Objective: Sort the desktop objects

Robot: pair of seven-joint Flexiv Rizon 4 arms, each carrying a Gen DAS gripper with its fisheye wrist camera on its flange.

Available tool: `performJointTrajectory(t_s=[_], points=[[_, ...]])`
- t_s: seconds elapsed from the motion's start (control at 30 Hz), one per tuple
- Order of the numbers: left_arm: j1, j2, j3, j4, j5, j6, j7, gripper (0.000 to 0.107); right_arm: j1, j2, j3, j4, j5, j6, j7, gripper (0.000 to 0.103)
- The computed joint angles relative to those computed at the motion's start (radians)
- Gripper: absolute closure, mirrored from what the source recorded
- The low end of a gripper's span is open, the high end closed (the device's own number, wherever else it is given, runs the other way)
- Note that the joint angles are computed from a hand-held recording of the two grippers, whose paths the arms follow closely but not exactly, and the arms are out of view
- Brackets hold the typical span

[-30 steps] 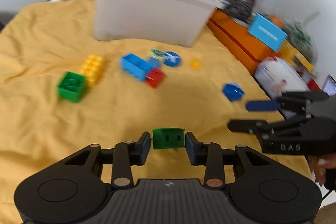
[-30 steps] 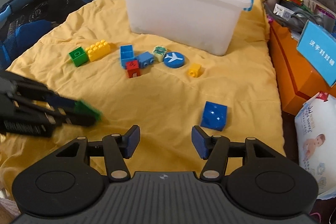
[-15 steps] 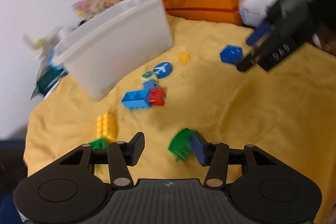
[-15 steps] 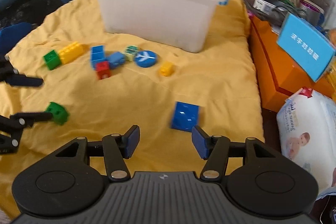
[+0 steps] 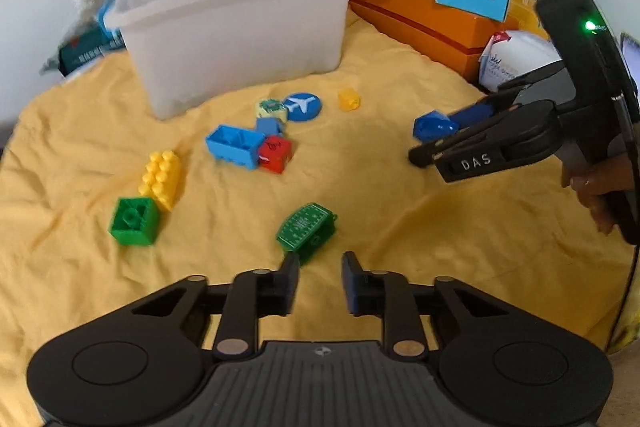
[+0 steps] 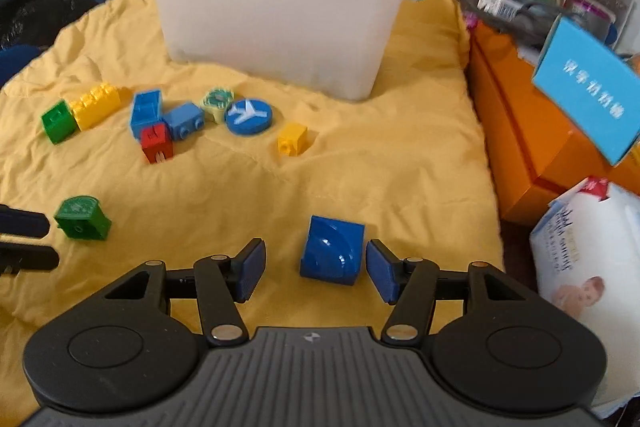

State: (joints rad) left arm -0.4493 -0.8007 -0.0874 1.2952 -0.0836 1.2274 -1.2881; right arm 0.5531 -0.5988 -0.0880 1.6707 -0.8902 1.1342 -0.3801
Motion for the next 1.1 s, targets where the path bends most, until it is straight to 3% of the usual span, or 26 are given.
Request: performJointTrajectory(t_s=[0.03, 0.07, 0.2, 0.27, 0.33, 0.43, 0.53, 0.67, 0.77, 0.8, 0.97, 1.07, 1.1], points=[[-0.004, -0.001, 0.006, -0.006, 0.010, 0.007, 0.006, 0.068, -0.018, -0.009, 0.021, -0.006, 0.026, 0.014, -0.027, 0.062], [0.002, 0.001, -0.002, -0.002, 0.015, 0.024, 0.022, 0.063, -0.026, -0.006, 0.024, 0.006, 0.030, 0.056, -0.032, 0.067], [0.021, -0.009, -0.017, -0.018, 0.016, 0.084, 0.082, 0.039, -0.033, 0.016, 0.052, 0.028, 0.068, 0.096, -0.128, 0.067], [0.029, -0.037, -0.030, -0.062, -0.004, 0.063, 0.100, 0.039, -0.004, 0.034, 0.030, 0.049, 0.050, 0.100, -0.126, 0.067], [0.077, -0.064, -0.116, -0.091, -0.071, -0.002, 0.155, 0.040, 0.016, 0.044, 0.017, 0.064, 0.026, 0.089, -0.120, 0.067], [0.079, -0.090, -0.133, -0.134, -0.128, -0.097, 0.179, 0.053, 0.008, 0.051, 0.039, 0.076, 0.059, 0.084, -0.119, 0.067], [0.085, -0.058, -0.159, -0.074, -0.152, -0.077, 0.224, 0.054, 0.015, 0.067, 0.030, 0.095, 0.051, 0.076, -0.094, 0.067], [0.127, -0.016, -0.248, 0.022, -0.237, -0.067, 0.312, 0.054, 0.014, 0.081, 0.026, 0.111, 0.033, 0.070, -0.051, 0.067], [0.092, 0.000, -0.204, 0.059, -0.217, 0.082, 0.325, 0.052, 0.006, 0.084, 0.035, 0.117, 0.030, 0.068, -0.039, 0.067], [0.082, -0.005, -0.182, 0.044, -0.210, 0.094, 0.313, 0.052, 0.006, 0.085, 0.034, 0.117, 0.024, 0.068, -0.035, 0.067], [0.044, -0.095, -0.078, -0.138, -0.187, -0.066, 0.211, 0.052, 0.000, 0.078, 0.043, 0.113, 0.022, 0.072, -0.037, 0.067], [0.051, -0.115, -0.082, -0.173, -0.180, -0.162, 0.188, 0.054, 0.001, 0.079, 0.045, 0.116, 0.022, 0.076, -0.042, 0.067], [0.055, -0.106, -0.092, -0.155, -0.176, -0.155, 0.197, 0.054, 0.001, 0.080, 0.045, 0.117, 0.020, 0.079, -0.043, 0.067]])
